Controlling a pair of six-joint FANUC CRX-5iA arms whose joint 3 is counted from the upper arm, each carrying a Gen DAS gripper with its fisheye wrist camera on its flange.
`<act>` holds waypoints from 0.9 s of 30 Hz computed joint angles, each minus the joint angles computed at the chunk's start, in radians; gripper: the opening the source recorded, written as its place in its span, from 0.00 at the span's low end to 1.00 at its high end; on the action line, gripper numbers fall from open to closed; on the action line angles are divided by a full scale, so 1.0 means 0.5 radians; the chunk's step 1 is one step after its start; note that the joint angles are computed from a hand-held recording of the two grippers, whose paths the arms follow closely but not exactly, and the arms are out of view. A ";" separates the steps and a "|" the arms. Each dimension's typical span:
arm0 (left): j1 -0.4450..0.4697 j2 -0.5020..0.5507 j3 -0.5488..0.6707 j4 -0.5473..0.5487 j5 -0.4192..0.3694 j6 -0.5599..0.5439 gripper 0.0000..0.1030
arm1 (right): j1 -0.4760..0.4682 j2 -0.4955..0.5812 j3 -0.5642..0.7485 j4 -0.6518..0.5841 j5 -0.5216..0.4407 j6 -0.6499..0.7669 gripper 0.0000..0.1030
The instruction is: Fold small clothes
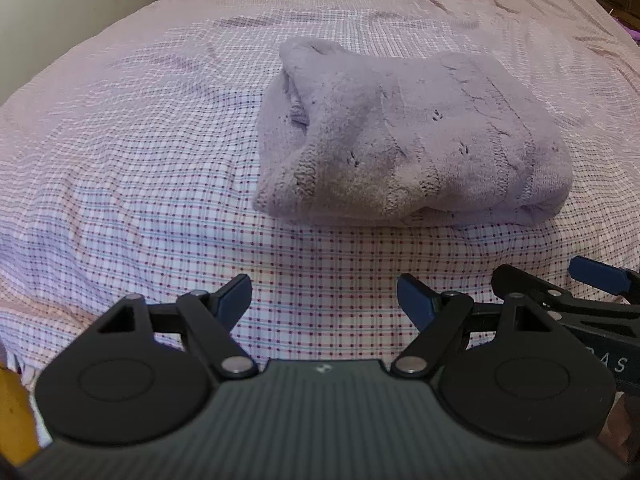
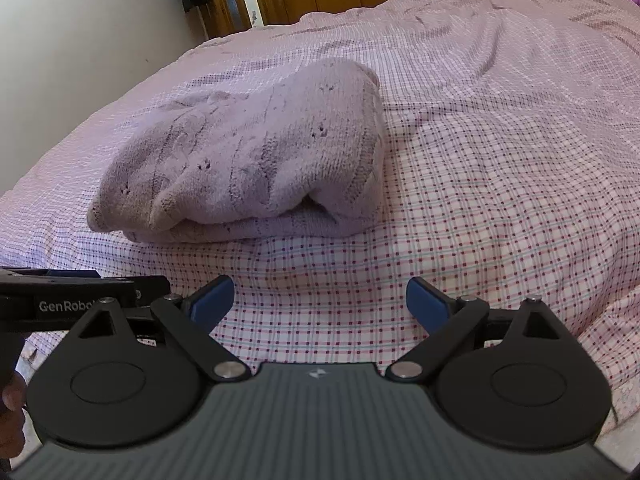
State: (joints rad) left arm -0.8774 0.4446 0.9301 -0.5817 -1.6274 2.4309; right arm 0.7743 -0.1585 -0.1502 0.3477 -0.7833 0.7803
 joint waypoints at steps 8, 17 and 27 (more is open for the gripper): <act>-0.001 -0.007 -0.005 0.003 0.006 0.006 0.79 | -0.002 -0.002 0.003 0.005 -0.003 0.002 0.94; 0.008 -0.007 -0.003 0.003 0.004 0.041 0.79 | 0.000 0.001 0.010 0.004 -0.007 0.009 0.94; -0.004 0.017 0.040 -0.023 -0.026 0.034 0.79 | 0.006 -0.001 0.020 -0.007 -0.012 0.018 0.94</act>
